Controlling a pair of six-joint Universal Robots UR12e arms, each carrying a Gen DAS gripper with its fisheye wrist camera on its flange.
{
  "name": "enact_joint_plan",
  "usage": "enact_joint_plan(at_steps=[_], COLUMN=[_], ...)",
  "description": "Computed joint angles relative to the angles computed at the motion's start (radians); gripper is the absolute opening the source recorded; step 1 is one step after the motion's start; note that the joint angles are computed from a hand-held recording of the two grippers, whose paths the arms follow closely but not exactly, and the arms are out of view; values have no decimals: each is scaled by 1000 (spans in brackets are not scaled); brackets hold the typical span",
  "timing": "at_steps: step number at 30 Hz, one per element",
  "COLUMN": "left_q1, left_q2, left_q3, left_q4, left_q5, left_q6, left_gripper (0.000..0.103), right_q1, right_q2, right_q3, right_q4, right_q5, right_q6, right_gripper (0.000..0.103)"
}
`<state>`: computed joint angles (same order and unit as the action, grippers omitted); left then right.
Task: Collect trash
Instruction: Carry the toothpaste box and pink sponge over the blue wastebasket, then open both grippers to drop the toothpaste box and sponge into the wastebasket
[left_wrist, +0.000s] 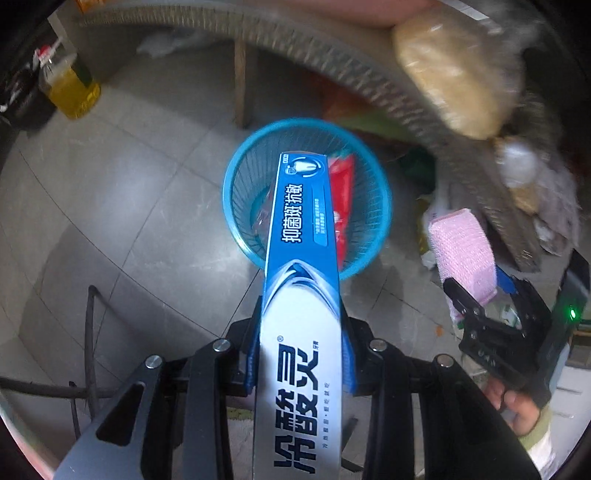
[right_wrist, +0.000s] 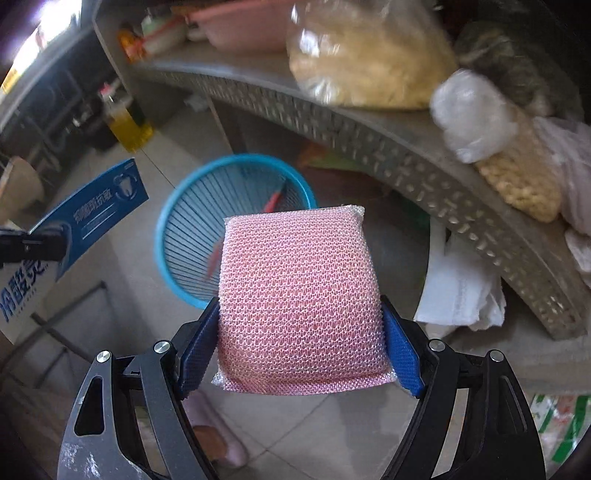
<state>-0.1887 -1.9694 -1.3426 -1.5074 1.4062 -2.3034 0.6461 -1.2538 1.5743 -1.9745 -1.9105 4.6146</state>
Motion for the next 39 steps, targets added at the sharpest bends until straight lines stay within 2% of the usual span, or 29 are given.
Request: enact_joint_plan(at_steps=[7,10,12,14,18,23,28,33,39], left_q1=[-53,-58,-57,-53,-44,-33,-5,45,113], left_q2=[-94,-123,-135,-136,-122,-105,-63,-9,63], left_q3=[40,64,78,82,77,79,73,66,26], left_q4=[22,7,2,0,10,25,9,-8,-9], left_q5=[76,55,38,9,-20,-46,-97,-179,-263], left_q6=[-108,-155,-194,-207,-180,-176,-127,-79,-52], left_gripper=[33,34,49,55,61,62,63,68,70], right_q1=[-59,-83,-98,-102,-93,-94,-98,-97,-73], right_q2=[53,74,93,101,87,72,58,63,59], right_q3=[-29,-42,-57,-62,-42,-12,13,8,-5], right_q4=[84,109,128,123,81,17,-46,-86,-82], right_q5=[81,110,130,145,129,112,98,78,41], right_q6=[-66,-85,-105,-109,-77,-59,-34,-27,-15], right_gripper=[76,78,79,79,81,83,83,83,83])
